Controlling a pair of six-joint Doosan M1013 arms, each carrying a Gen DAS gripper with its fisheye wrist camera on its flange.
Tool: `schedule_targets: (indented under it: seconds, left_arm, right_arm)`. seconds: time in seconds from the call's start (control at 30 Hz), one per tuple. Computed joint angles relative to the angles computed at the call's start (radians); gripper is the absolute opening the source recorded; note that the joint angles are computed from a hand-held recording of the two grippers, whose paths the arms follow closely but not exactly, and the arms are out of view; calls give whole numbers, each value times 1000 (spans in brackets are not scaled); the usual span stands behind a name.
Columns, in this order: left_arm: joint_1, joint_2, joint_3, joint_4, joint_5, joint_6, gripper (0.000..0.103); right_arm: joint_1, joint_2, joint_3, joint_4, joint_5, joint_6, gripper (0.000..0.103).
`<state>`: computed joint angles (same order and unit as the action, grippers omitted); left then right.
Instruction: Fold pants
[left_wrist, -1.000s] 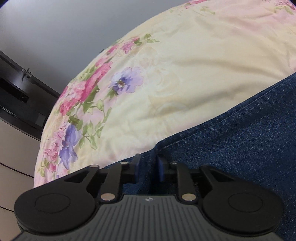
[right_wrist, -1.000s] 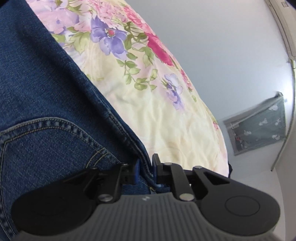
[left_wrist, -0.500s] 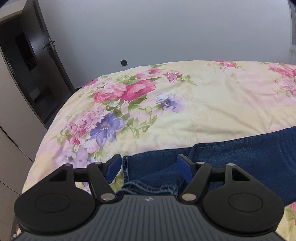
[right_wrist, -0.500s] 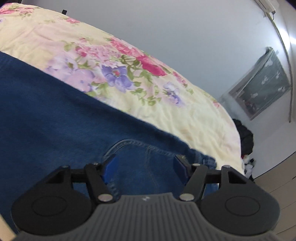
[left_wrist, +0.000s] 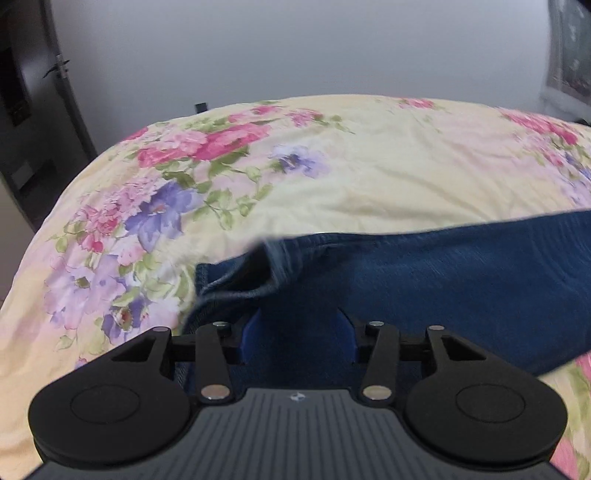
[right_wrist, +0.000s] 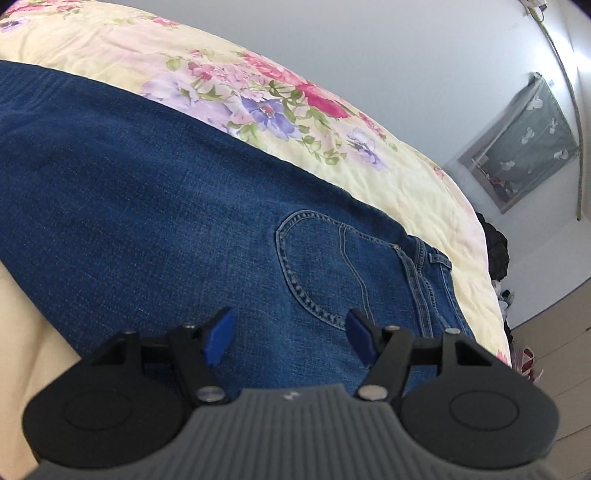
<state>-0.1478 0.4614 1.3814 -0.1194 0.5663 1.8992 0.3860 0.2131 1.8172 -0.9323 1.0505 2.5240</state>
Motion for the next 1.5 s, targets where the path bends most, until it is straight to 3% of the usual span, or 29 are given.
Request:
schedule_targets:
  seconds: [0.1, 0.2, 0.3, 0.47, 0.6, 0.8, 0.83, 0.9, 0.93, 1.0, 1.1, 1.33, 1.43, 1.47, 1.5]
  left_arm:
    - [18, 16, -29, 39, -14, -139, 55]
    - [46, -9, -5, -49, -27, -127, 56]
    - [71, -35, 23, -70, -10, -219, 56]
    - [134, -61, 80, -326, 34, -247, 56]
    - [159, -63, 109, -464, 76, -249, 56]
    - [165, -49, 134, -638, 40, -230, 52]
    - [161, -44, 132, -631, 36, -246, 48]
    - [143, -40, 123, -505, 18, -360, 29]
    - [137, -41, 123, -474, 8, -383, 27]
    - [125, -47, 127, -417, -18, -401, 12]
    - [113, -49, 117, -335, -17, -441, 7]
    - [88, -39, 88, -164, 6, -545, 4]
    - [82, -33, 81, -126, 17, -594, 2]
    - [80, -33, 79, -110, 20, -611, 2]
    - [77, -33, 75, -93, 25, -627, 1]
  right_arm:
    - [12, -6, 8, -15, 14, 18, 62]
    - [27, -17, 23, -40, 27, 65, 62]
    - [40, -29, 39, -50, 34, 143, 62]
    - [57, -28, 53, -46, 52, 230, 61]
    - [75, -34, 58, -50, 72, 254, 60]
    - [97, -50, 64, -58, 82, 249, 58]
    - [99, -53, 65, -53, 82, 252, 57]
    - [105, -58, 68, -47, 86, 270, 56]
    - [109, -62, 72, -45, 90, 277, 56]
    - [117, -67, 81, -40, 97, 287, 56]
    - [130, -67, 92, -30, 108, 300, 56]
    - [133, -47, 92, -12, 53, 381, 55]
    - [106, -39, 88, 37, 20, 441, 31]
    - [93, -48, 94, 53, -9, 473, 16]
    - [87, -58, 99, 48, -24, 504, 7]
